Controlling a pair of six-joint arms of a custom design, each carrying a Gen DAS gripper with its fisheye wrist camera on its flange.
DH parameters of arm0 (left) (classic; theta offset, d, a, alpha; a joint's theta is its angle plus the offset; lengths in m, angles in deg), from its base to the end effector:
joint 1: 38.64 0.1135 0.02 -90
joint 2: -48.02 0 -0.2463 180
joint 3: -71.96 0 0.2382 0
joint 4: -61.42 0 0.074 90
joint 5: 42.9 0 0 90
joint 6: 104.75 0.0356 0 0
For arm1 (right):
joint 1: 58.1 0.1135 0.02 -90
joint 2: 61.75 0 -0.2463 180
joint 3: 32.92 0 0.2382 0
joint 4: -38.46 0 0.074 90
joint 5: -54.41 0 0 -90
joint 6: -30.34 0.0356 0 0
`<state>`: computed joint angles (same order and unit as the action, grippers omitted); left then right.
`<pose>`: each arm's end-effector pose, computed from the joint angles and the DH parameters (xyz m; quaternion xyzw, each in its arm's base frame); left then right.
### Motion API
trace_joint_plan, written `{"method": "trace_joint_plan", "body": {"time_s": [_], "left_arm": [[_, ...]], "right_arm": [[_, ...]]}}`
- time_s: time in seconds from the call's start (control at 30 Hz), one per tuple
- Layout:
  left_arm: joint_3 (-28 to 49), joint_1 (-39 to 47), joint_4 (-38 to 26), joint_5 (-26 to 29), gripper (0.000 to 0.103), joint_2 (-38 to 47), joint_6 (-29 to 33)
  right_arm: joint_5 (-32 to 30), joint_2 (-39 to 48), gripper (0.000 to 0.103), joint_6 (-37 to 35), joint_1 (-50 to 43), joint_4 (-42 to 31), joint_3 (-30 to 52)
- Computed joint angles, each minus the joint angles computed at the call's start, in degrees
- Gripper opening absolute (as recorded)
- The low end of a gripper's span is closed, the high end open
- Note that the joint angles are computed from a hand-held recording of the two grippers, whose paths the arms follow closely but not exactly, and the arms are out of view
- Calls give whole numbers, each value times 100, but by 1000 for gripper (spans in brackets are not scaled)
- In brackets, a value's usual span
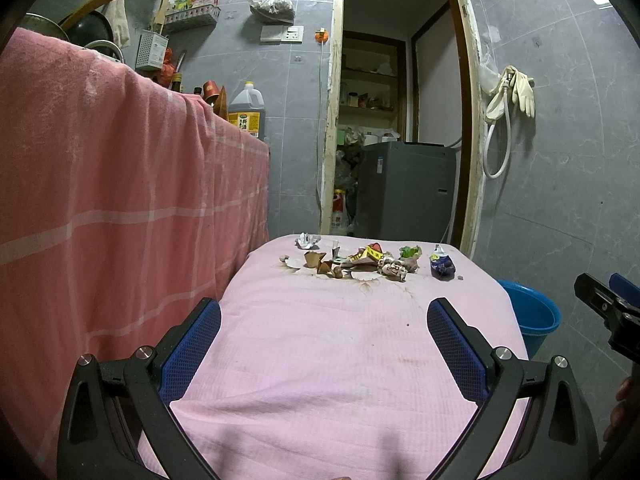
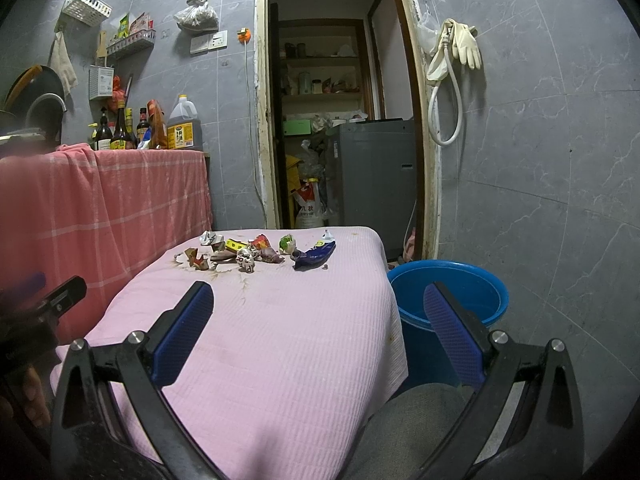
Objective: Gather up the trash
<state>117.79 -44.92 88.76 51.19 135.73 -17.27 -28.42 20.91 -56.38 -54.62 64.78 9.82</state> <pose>0.2915 -0.0346 0.1731 0.0478 0.7893 -0.0751 0.6076 0.2772 0.0124 0.1792 0.0373 0.7844 -0.0127 0.6190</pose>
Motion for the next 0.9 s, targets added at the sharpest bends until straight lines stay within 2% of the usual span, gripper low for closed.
{"method": "trace_joint_plan", "body": {"time_s": [0.9], "left_arm": [[6,-30,33,-30,101,22,-2]], "right_arm": [[50,12,103,35,70,-30,32]]}}
